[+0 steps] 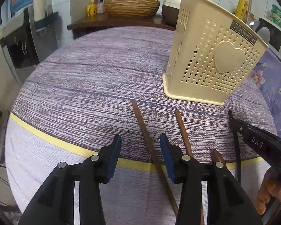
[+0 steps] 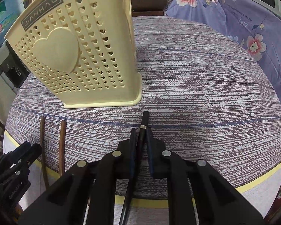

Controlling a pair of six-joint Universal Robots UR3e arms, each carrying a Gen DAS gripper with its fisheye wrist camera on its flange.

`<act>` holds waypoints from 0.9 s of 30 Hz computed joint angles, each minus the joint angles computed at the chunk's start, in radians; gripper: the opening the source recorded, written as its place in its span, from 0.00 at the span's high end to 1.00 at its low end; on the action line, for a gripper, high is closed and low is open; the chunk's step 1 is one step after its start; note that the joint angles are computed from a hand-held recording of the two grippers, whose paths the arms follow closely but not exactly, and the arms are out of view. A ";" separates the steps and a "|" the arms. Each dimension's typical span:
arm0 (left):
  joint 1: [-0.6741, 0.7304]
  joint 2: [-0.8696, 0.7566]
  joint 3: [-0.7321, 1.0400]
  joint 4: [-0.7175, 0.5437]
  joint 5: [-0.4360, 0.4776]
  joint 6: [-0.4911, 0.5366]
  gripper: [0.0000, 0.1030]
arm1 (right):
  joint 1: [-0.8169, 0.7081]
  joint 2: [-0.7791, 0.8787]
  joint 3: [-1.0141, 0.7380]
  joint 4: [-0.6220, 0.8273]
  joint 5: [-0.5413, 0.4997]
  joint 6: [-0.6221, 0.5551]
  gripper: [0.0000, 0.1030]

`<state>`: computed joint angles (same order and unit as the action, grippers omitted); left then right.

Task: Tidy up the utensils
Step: 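Grasp a wooden chopstick with the left gripper while the right gripper grasps the black chopstick, then lift both chopsticks upright and carry them over the cream holder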

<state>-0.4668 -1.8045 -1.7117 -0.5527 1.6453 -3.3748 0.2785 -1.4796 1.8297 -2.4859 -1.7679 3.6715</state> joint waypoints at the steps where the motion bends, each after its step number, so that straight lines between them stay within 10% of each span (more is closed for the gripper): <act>1: -0.007 -0.005 0.008 -0.010 0.005 0.006 0.58 | -0.001 0.000 0.000 0.000 0.000 0.000 0.89; 15: -0.026 -0.107 0.164 -0.114 0.018 0.027 0.89 | -0.016 -0.007 0.004 0.000 0.019 0.002 0.89; 27: -0.066 -0.167 0.256 -0.146 0.051 0.045 0.92 | -0.081 -0.035 0.038 -0.029 0.119 0.000 0.90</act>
<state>-0.5327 -1.9719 -1.4561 -0.6991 1.6968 -3.3297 0.1977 -1.5143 1.8678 -2.5153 -1.6493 3.6718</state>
